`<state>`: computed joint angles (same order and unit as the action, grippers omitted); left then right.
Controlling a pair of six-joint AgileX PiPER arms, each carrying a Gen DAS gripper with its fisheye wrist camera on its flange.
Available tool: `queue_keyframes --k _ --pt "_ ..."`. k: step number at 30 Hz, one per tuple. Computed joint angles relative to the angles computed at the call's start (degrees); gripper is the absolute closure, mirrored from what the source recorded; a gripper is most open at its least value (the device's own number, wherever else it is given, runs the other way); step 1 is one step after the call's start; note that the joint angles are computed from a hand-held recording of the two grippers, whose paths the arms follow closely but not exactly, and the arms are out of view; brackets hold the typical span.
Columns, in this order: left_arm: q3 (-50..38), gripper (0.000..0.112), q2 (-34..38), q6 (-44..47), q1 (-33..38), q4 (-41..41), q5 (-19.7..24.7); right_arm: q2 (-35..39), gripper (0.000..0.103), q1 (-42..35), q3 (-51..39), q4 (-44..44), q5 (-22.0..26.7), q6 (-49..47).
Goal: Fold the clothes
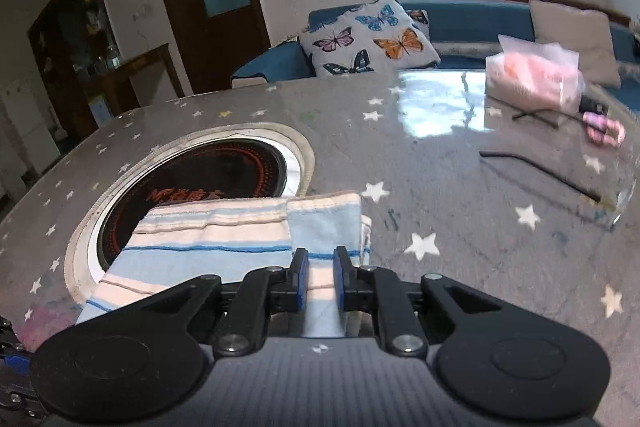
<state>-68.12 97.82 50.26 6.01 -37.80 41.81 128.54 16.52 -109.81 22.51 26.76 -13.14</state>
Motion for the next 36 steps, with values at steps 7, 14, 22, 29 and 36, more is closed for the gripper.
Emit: queue_keyframes --k 7,14,22,29,36 --pt "-0.37 0.082 0.04 0.31 0.15 0.29 0.47 2.26 0.089 0.41 -5.71 -1.46 1.43 1.41" --pt "-0.4 0.082 0.15 0.56 0.17 0.07 0.43 7.63 0.091 0.39 -14.77 -5.25 6.16 5.95" --pt "-0.54 0.081 0.18 0.29 0.04 0.48 0.43 9.58 0.093 0.52 -18.29 -9.13 7.75 9.35" --pt "-1.24 0.076 -0.14 -0.59 0.44 -0.28 1.39 2.83 0.079 -0.53 -6.74 -0.9 1.81 1.4" --pt "-5.94 0.072 1.99 -9.98 -0.07 3.74 -1.8 -2.15 0.067 -2.08 2.45 6.98 1.65 -4.43"
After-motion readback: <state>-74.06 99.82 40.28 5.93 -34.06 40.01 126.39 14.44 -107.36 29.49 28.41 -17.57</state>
